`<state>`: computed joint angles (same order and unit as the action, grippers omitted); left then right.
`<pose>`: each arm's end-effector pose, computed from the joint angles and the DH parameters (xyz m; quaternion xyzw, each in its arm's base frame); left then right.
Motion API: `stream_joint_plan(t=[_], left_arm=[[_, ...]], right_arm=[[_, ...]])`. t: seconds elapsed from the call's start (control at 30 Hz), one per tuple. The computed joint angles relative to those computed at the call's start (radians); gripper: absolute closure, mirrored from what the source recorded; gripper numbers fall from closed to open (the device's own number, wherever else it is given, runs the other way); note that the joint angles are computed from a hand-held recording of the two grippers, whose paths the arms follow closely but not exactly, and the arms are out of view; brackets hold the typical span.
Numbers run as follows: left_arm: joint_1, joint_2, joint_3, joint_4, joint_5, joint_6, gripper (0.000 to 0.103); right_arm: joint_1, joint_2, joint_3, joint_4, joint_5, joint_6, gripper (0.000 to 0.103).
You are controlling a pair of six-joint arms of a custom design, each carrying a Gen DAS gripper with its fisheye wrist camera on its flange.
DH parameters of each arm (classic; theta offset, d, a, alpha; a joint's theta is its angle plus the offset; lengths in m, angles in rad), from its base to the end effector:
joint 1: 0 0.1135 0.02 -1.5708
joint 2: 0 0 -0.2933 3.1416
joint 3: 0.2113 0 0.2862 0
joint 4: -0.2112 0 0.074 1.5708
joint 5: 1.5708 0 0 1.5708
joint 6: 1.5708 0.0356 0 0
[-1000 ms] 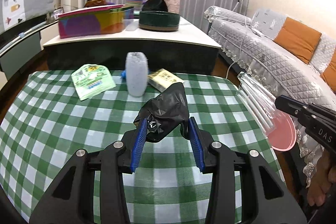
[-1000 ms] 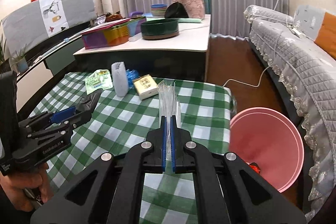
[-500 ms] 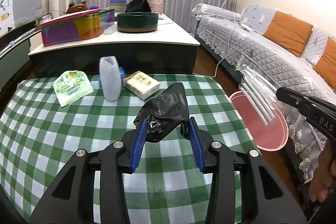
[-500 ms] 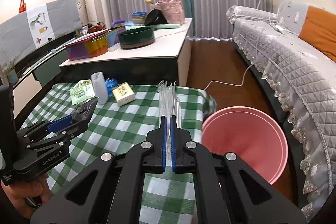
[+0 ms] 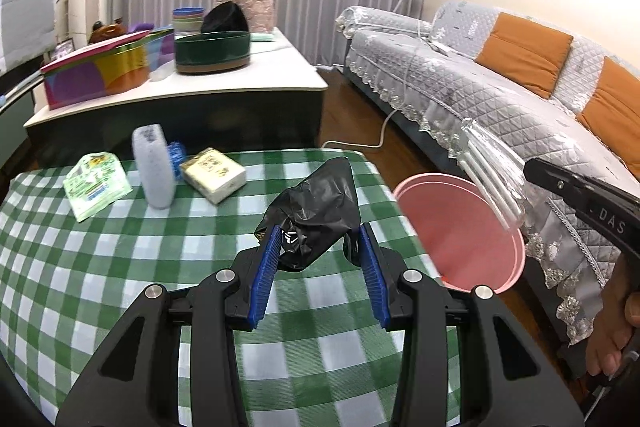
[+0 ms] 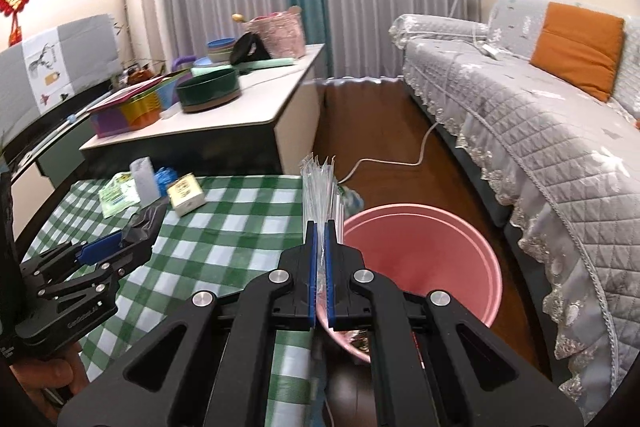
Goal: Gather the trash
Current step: 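Carry the black bag and clear straw bag over the pink bin with both tools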
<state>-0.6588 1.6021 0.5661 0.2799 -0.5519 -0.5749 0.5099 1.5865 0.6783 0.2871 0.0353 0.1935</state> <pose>0.2481 -0.1685 0.1249 -0.0708 0.8872 -0.0165 0.4557 0.2914 0.1615 0.1593 -0.1321 0.8794 0.1428 0.4346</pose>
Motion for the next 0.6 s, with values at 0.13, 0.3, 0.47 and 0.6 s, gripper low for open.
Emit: stream_joint_plan(t=[0.13,0.3,0.47,0.6], left_arm=[[-0.016,0.022,0.035,-0.01,0.01,0.008,0.063],[-0.025,0.068,0.098,-0.026,0.032,0.024,0.063],[-0.03,0.137,0.168,-0.023,0.054,0.046,0.063],[-0.02,0.205,0.226,0.011,0.088,0.082,0.063]], right_arm=[[-0.05,-0.008,-0.009,0.003,-0.008,0.003,0.099],[-0.108,-0.005,-0.01,0.009,-0.028,0.004,0.099],[-0.154,0.006,-0.004,0.017,-0.04,-0.003,0.099],[-0.186,0.018,0.001,0.027,-0.037,-0.012,0.099]])
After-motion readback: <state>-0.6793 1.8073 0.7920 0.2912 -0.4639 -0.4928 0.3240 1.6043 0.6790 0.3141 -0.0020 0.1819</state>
